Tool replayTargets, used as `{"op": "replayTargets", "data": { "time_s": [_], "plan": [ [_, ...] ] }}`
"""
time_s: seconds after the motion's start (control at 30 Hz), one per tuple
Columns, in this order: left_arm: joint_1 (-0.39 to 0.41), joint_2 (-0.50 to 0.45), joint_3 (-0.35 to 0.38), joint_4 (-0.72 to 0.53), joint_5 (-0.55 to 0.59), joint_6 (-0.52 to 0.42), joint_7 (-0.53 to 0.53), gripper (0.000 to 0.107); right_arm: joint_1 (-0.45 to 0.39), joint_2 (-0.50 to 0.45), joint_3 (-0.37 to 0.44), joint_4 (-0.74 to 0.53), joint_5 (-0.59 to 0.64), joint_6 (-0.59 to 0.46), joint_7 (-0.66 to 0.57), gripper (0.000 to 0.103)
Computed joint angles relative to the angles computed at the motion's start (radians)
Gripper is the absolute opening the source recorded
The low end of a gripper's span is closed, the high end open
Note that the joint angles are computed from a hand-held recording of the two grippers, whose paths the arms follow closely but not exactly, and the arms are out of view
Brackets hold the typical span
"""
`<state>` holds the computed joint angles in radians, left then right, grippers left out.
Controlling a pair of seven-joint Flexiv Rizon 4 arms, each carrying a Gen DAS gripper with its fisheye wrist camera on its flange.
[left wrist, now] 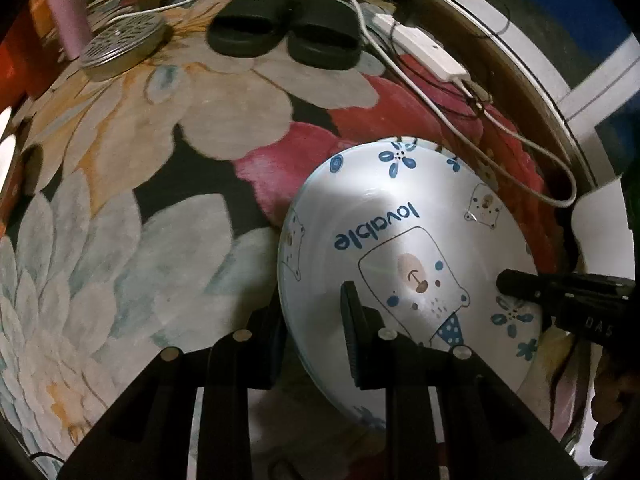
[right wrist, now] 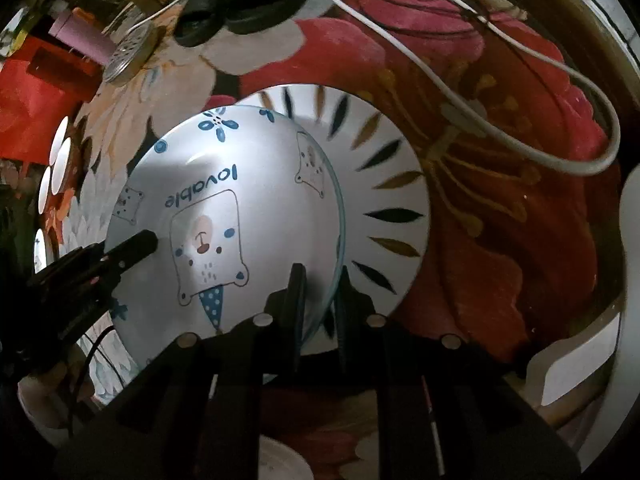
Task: Organize plates and bowls
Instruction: 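Carry the large bear plate with both grippers onto the leaf-pattern plate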
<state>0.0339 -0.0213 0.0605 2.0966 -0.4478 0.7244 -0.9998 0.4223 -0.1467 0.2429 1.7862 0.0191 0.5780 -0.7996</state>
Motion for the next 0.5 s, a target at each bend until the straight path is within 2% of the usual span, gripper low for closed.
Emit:
{"op": "replayTargets", "data": {
  "time_s": [0.4,0.47,0.5],
  "plan": [
    [-0.026,-0.055,-0.028,-0.060,0.105,-0.022,-0.011,0.025,-0.027,0.004,-0.013,0.057,0.012,0.043,0.044,0.014],
    [-0.027,-0.059,-0.028,-0.069,0.111,-0.029,-0.013,0.029,-0.029,0.002,-0.018,0.064,0.002,0.057,0.067,0.017],
    [-0.026,-0.061,-0.029,-0.072,0.101,-0.037,-0.008,0.036,-0.029,-0.001,-0.020,0.063,-0.008,0.054,0.081,0.017]
  ]
}}
